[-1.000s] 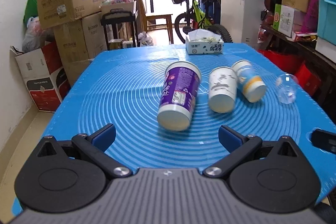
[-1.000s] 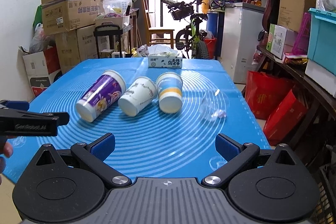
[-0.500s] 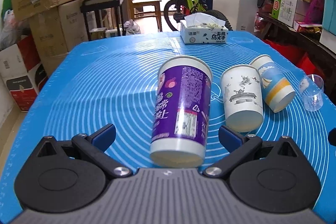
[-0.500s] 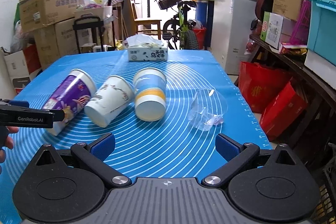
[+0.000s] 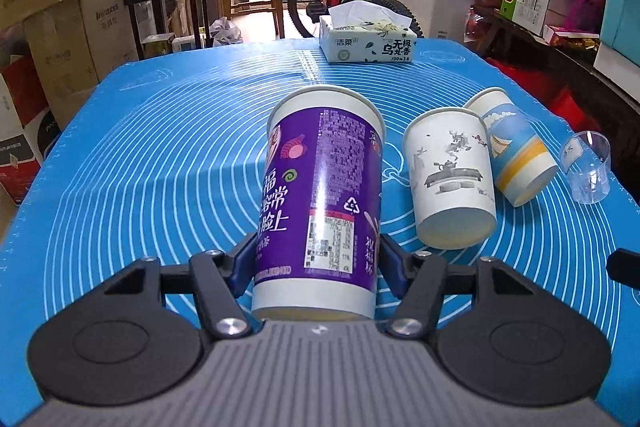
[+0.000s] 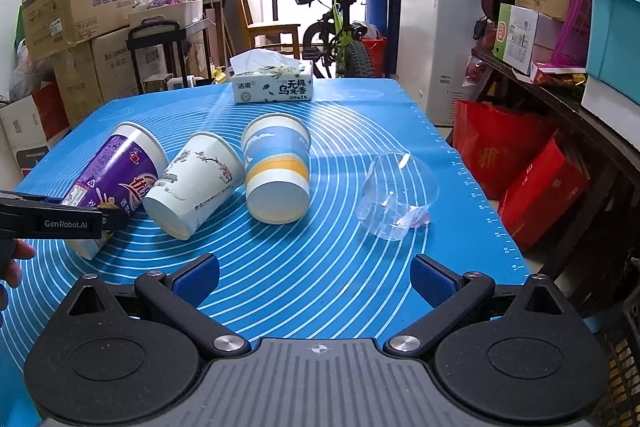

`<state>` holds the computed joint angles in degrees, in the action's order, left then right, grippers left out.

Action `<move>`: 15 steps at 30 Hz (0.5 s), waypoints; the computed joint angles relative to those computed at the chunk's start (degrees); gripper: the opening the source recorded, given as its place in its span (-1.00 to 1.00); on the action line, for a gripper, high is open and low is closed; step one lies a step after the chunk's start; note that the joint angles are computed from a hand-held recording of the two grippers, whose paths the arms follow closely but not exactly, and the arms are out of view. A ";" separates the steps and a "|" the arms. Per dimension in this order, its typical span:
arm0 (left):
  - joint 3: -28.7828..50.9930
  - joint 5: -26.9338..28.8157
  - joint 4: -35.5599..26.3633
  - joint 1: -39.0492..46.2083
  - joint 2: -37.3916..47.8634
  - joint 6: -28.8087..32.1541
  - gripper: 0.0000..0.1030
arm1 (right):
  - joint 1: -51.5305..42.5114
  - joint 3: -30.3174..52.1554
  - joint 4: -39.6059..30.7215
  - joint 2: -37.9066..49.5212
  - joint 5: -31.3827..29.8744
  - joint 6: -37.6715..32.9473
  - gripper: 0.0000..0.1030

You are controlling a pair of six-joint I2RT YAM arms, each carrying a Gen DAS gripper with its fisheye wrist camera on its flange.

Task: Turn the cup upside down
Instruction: 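Close the right gripper around the purple cup's body and lift it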

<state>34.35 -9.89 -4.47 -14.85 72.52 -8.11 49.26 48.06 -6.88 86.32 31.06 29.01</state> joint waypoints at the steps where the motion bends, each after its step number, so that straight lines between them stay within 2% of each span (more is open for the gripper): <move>1: -0.23 -0.16 -0.29 -0.14 -0.63 -0.18 0.23 | 0.17 -0.02 -0.15 -0.23 0.11 0.06 1.00; 6: -3.04 -3.52 -2.91 -3.13 -7.96 -2.92 0.23 | 1.30 -0.57 -1.31 -2.09 1.11 0.50 1.00; 10: -3.81 -6.44 -9.00 -7.13 -15.27 -6.85 0.23 | 2.94 -1.69 -3.05 -4.77 2.69 1.29 1.00; 15: -4.26 -12.78 -16.97 -16.49 -22.37 -13.98 0.23 | 5.55 -3.24 -6.39 -8.90 4.66 2.90 1.00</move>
<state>30.09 -22.67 -21.44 -31.34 50.14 -22.09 54.81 44.83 -13.28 77.42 35.73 31.92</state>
